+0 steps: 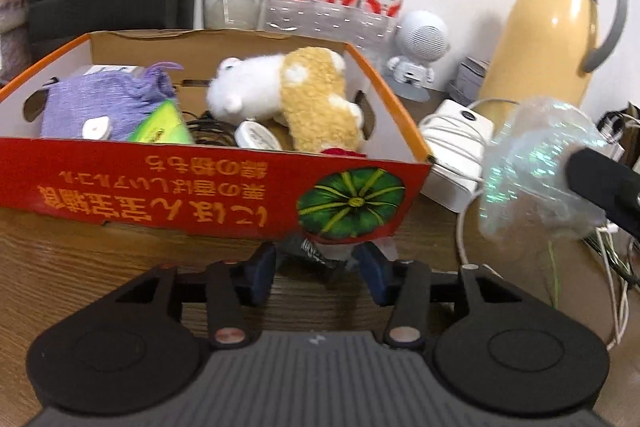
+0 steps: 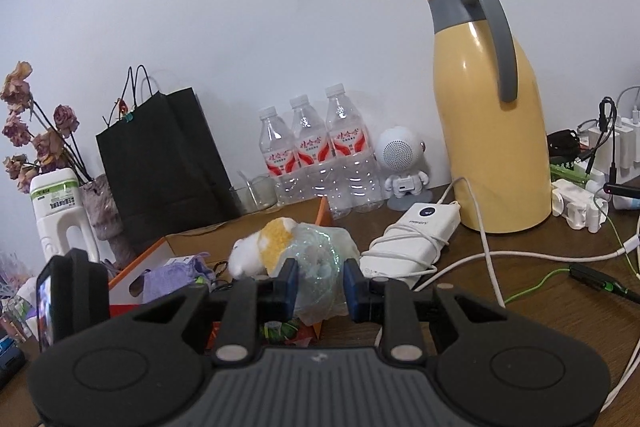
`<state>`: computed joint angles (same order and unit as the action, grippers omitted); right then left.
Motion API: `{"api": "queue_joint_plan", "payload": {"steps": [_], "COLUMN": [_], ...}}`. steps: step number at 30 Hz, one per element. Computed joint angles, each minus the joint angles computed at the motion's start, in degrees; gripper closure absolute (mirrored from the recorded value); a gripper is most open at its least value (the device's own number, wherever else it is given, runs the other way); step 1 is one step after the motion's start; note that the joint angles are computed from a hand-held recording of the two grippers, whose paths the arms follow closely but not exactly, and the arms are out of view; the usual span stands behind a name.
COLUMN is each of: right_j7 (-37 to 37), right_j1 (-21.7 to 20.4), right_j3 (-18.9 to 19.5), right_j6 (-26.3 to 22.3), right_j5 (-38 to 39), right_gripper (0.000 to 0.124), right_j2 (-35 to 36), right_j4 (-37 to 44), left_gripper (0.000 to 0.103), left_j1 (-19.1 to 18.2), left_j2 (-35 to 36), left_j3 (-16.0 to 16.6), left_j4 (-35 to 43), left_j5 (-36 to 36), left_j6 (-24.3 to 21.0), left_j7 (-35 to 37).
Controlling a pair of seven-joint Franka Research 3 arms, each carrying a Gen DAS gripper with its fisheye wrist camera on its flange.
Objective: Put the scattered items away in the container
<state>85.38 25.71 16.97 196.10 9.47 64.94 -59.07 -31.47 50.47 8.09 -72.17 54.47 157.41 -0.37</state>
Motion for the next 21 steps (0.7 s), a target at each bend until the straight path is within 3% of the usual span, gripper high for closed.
{"api": "queue_joint_plan", "payload": {"steps": [3,4,7,8,10,13,18,21], "right_j7": [0.17,0.23,0.24,0.31,0.53,0.80,0.49,-0.21], "right_j1": [0.15,0.19,0.35,0.42,0.62,1.19,1.42,1.09], "right_j3": [-0.37,-0.46,-0.79,-0.91,-1.28,-2.33,-2.72,-1.84], "right_j6": [-0.17,0.03,0.29,0.24,-0.01,-0.37,-0.28,-0.99], "right_j5": [0.44,0.61,0.76,0.90,1.39,2.52,2.78,1.64], "right_gripper": [0.101,0.101,0.101,0.101,0.101,0.101,0.100,0.100], "right_j2": [-0.12,-0.23,-0.34,-0.34,-0.26,-0.40,-0.93,-0.75], "right_j4": [-0.14,-0.32,-0.52,-0.51,-0.28,-0.20,-0.88,-0.69], "left_gripper": [0.064,0.072,0.079,0.101,0.102,0.102,0.102,0.102], "left_j1": [-0.33,-0.08,0.16,0.59,0.97,-0.83,-3.18,-5.41], "left_j2": [0.03,0.08,-0.33,-0.70,-2.02,-5.45,-13.09,-16.40], "left_j3": [0.93,0.81,0.87,0.27,-0.05,2.35,5.66,8.16], "left_j4": [-0.16,-0.12,-1.07,-1.64,-4.01,-9.81,-21.44,-25.32], "left_j5": [0.48,0.47,1.30,0.95,0.95,4.66,16.06,27.04], "left_j6": [-0.02,0.20,1.85,2.04,3.70,6.08,10.24,11.27], "left_j7": [-2.37,-2.46,-2.48,-1.51,-0.88,-3.88,-16.20,-23.92]}}
